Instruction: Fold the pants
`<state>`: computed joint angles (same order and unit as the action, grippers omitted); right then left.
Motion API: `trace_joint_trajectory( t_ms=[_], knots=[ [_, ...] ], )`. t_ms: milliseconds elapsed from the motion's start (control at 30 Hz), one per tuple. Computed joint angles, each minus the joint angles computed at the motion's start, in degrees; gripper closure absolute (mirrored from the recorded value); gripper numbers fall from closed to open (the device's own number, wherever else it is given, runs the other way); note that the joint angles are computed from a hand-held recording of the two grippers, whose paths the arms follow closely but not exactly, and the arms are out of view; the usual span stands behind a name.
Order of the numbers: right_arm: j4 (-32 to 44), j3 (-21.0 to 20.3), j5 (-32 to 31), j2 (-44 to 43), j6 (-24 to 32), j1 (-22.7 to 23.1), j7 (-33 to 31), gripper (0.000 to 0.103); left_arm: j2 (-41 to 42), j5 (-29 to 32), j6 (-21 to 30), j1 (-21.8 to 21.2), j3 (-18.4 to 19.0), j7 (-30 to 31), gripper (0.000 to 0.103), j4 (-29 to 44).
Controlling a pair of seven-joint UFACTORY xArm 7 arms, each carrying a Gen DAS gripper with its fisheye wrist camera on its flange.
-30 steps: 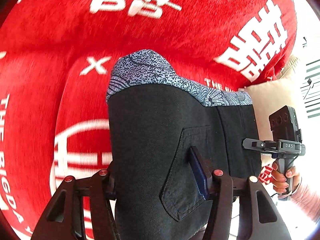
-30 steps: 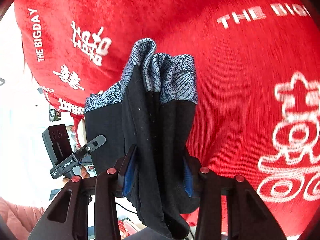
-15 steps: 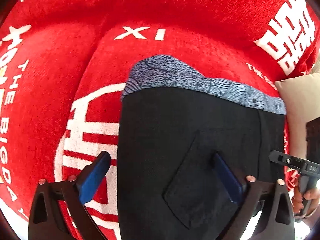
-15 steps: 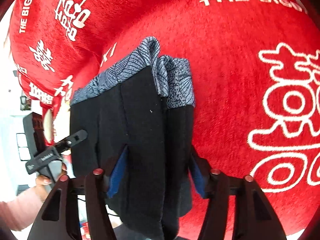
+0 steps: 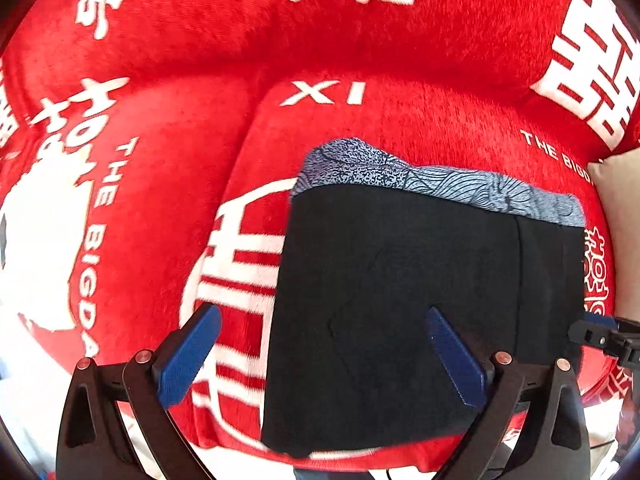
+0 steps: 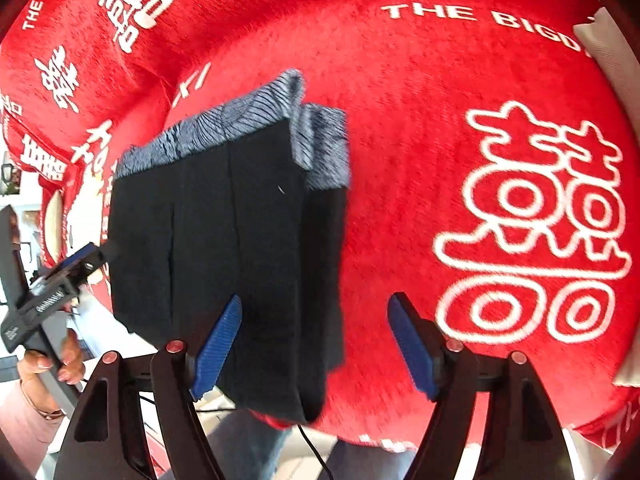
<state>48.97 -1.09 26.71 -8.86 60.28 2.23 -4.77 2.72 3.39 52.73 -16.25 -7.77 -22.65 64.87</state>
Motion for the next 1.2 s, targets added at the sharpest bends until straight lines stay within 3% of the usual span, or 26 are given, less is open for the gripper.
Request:
trace_joint_trajectory(
  t_ms=[100, 233, 433, 633, 733, 867, 1200],
  knots=[
    [0.06, -0.31, -2.46, -2.59, 3.08, -0.74, 1.77, 0.022, -1.94, 0.38, 2.43, -0.46, -0.4, -1.71, 0.0, -0.12],
    [-0.71, 0.25, -5.15, -6.46, 4.81, -0.76, 6.09, 0.02, -4.09, -1.97, 5.4, -1.11, -1.12, 0.7, 0.0, -0.53],
    [-3.48, 2.97, -8.3, -13.44, 3.18, 1.38, 16.42, 0.0, -7.99, -0.28, 8.56, -2.22, -2.13, 4.63, 0.0, -1.96],
    [-2.65, 6.36, -11.3, -15.5, 3.23, 5.21, 25.32, 0.0, -13.4, -3.68, 11.18, -2.16, -1.8, 8.52, 0.0, -4.44],
    [-0.21, 8.77, -17.05, -15.67, 7.05, 6.2, 30.86, 0.0, -15.33, -3.23, 13.3, -1.88, -2.13, 8.2, 0.0, -4.48],
    [1.09, 9.4, -19.37, -16.96, 9.98, 7.75, 35.27, 0.0, -17.33, -0.48, 15.65, -1.39, -3.06, 6.8, 0.0, -3.86],
    [4.76, 10.55, -21.63, -17.47, 13.95, 10.6, 38.71, 0.0, -19.36, -0.78, 19.38, -0.77, -2.77, 7.61, 0.0, -2.73]
  ],
)
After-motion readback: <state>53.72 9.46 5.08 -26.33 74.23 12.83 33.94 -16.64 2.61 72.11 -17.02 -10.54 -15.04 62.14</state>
